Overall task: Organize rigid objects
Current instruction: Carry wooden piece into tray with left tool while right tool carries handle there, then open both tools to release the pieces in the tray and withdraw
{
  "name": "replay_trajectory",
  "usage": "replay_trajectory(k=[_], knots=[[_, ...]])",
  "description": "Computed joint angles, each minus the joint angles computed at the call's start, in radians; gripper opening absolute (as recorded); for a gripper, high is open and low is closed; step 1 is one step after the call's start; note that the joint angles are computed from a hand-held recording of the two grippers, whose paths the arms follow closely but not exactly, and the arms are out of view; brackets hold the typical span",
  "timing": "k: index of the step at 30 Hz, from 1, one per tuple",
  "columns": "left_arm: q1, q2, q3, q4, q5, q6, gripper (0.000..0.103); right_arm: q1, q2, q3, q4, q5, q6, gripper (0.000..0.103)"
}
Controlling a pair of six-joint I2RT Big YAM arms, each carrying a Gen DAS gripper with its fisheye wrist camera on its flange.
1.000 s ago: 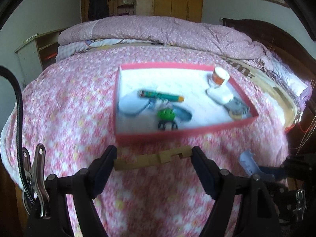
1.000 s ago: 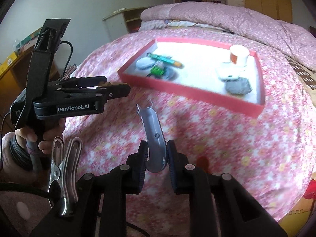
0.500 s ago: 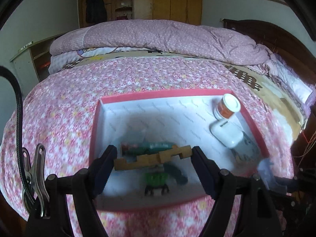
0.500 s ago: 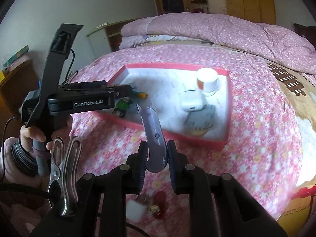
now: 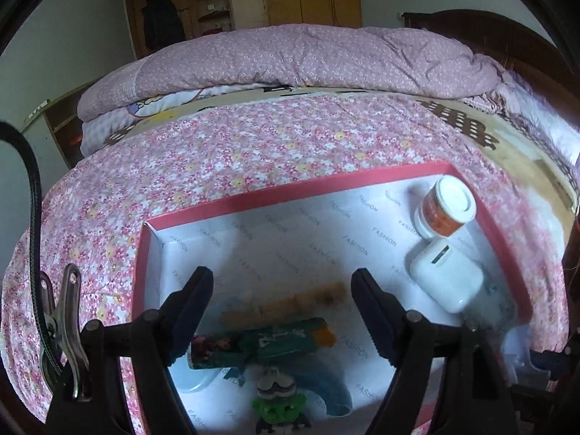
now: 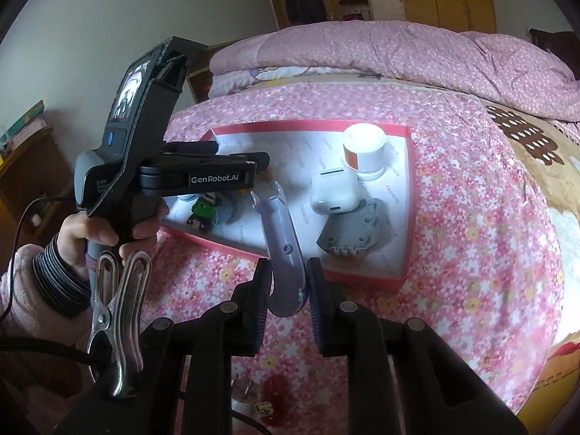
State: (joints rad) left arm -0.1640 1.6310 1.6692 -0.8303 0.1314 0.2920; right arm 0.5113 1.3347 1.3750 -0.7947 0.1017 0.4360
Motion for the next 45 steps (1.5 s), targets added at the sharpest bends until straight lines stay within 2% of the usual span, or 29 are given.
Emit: replay_trajectory(k=[9, 14, 26, 30, 33, 38, 45], knots=[[0.017, -0.089, -0.112, 0.058, 0.008, -0.032, 0.083, -0.015, 0.020, 0.015, -0.002, -0.001, 0.018, 0.021], [0.037, -0.128, -0.157, 0.056, 0.039, -0.053, 0.084, -0.022, 0.059, 0.050, -0.010, 0.006, 0.010, 0.021], [0.040, -0.142, -0.198, 0.082, 0.025, -0.073, 0.088, -0.076, 0.119, 0.090, -0.026, 0.046, 0.054, 0.021], [0.042, -0.143, -0.197, 0.078, 0.039, -0.076, 0.088, -0.094, 0.114, 0.076, -0.004, 0.020, 0.090, 0.021], [0.046, -0.145, -0.193, 0.068, 0.052, -0.083, 0.088, -0.086, 0.116, 0.086, -0.020, 0.029, 0.080, 0.028], [0.048, -0.157, -0.198, 0.060, 0.064, -0.085, 0.088, -0.069, 0.106, 0.082, -0.018, 0.055, 0.071, 0.047], [0.055, -0.181, -0.210, 0.049, 0.074, -0.083, 0.088, -0.060, 0.074, 0.062, -0.009, 0.054, 0.086, 0.047]])
